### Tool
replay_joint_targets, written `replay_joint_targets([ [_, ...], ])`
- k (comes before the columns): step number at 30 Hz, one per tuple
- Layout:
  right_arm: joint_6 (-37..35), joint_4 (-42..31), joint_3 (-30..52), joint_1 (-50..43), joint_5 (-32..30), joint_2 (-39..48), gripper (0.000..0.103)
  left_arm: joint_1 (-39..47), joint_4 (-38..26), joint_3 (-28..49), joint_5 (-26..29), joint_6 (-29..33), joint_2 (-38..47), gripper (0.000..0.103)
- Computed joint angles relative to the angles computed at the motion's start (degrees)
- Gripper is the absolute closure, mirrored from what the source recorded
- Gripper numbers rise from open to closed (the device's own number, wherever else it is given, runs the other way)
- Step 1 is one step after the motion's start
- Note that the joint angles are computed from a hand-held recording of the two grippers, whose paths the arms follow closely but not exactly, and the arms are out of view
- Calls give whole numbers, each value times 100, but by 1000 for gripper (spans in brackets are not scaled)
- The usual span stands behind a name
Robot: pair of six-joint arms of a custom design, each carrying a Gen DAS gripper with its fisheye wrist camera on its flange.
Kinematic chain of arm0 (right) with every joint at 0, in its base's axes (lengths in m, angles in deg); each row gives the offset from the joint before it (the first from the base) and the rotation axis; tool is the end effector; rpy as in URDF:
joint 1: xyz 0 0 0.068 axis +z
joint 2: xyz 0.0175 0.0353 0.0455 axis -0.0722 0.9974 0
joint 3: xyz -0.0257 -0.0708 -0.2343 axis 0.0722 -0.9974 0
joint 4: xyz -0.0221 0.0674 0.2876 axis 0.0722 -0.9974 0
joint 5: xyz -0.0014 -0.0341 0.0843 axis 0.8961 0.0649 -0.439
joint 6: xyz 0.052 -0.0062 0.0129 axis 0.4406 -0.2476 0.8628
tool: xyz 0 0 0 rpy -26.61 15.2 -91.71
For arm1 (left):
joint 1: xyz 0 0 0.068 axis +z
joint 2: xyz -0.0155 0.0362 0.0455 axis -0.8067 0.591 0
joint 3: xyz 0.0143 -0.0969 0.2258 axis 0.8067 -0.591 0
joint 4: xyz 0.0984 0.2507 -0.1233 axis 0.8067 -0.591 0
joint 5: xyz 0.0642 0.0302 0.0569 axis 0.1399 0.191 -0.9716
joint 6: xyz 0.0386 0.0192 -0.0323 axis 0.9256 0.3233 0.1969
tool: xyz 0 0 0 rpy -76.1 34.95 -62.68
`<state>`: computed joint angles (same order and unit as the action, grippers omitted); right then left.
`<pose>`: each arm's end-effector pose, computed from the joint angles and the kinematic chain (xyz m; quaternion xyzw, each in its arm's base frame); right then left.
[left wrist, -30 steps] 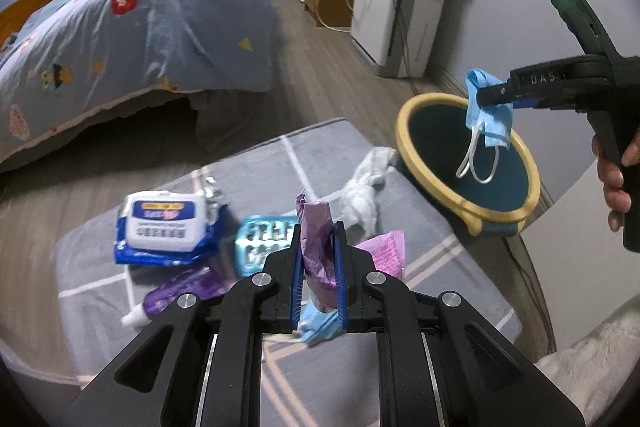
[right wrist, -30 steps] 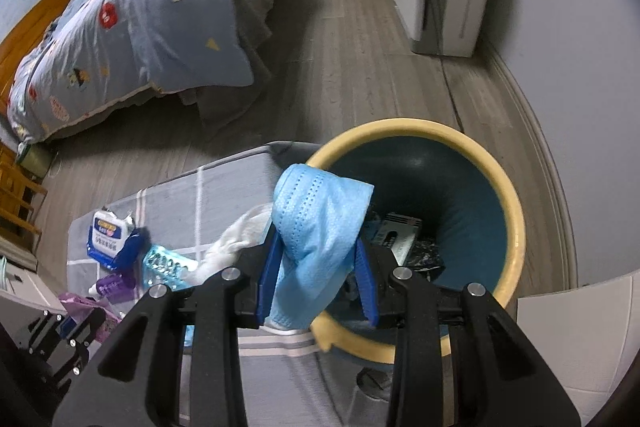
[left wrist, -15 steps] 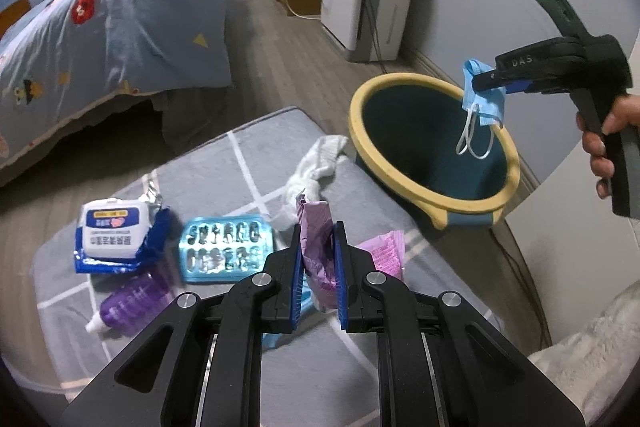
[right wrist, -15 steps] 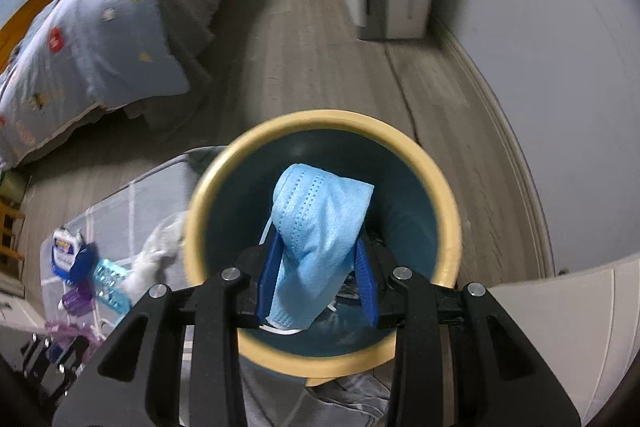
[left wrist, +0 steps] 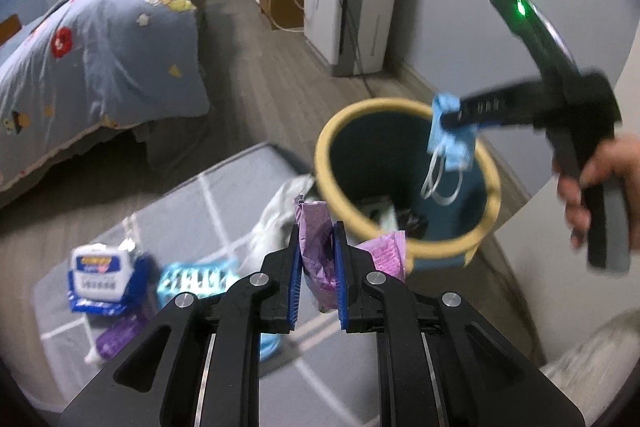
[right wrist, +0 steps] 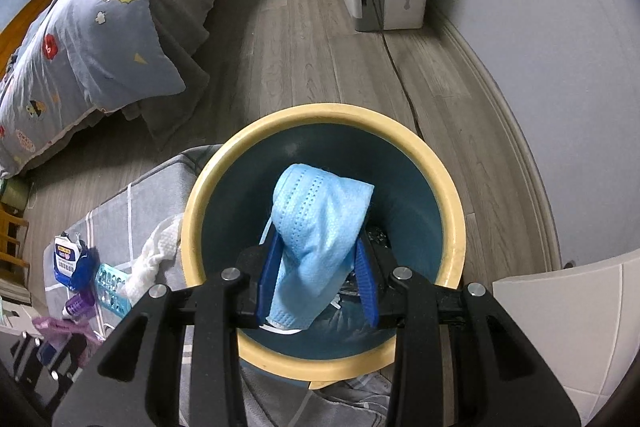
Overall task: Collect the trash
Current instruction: 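Drop the blue mask into the bin from the right tool while the left drops the wrapper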
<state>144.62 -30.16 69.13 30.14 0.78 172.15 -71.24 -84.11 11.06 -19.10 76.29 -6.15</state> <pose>0.2874 0.1834 0.2007 0.2107 0.9501 0.0244 0.2286 0.2613 -0.0917 0.2030 0.2965 0.8941 -0.1295 0.3096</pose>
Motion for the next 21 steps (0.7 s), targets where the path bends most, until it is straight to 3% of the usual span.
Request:
replay_joint_targets([
  [7,46,70,-272,-192,-47,-170,69,-703,370,715,-288,-536,1115,88],
  [14,155,106,-603,-410,-94,-330,69,-1244,809,1091,-781,-677,2051,87],
  [21,195,108,-675,-496,-171,-296,66,-1455,1100,1084,-1011,-509,2239,62],
])
